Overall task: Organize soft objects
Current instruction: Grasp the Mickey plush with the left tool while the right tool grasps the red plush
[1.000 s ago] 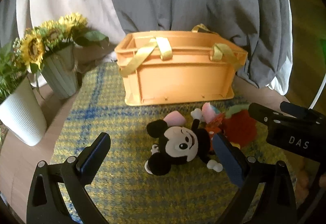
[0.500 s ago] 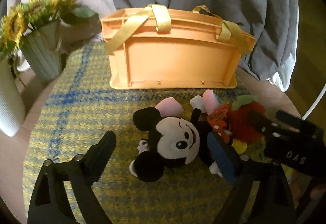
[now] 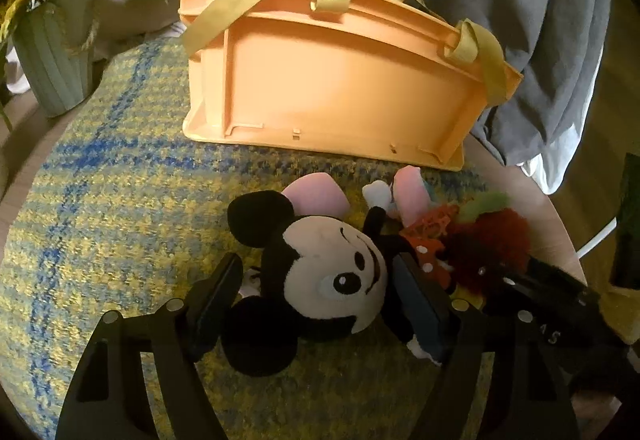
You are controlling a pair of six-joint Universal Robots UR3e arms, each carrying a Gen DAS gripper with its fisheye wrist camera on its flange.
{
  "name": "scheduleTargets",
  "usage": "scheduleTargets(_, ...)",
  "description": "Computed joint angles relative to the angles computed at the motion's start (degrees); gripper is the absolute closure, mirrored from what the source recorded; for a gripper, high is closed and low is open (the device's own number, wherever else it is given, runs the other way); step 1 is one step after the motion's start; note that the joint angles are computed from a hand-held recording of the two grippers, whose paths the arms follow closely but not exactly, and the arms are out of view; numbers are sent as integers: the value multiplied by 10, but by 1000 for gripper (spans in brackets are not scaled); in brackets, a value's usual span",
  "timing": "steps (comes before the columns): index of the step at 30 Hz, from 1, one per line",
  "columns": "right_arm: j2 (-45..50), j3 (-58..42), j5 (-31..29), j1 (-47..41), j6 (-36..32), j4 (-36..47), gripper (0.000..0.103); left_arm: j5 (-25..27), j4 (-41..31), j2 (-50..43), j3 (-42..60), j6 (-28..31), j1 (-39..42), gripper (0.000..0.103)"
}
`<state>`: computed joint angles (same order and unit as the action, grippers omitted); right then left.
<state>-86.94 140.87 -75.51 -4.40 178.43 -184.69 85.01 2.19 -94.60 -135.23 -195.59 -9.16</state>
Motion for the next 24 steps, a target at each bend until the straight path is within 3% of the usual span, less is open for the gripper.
scheduleTargets(3,6,2,10,-4,3,-9,40,-17,18,-9,-4,-2,7,29)
scheduleTargets(5,10,-1,14,-3,0,-9,57,-22,30,-10,-10,-1,11,35)
scheduleTargets(6,10,-3,18,-3,-1,-2,59,-26,34,-7,-14,1,13,37)
scheduleTargets(12,-18,12,22,-9,-1,1,63,-17,37,27,-40,8,10,44)
scheduleTargets(24,-159,54,46,-43,-11,65,64,88,16,94,-34,-4,-64,44)
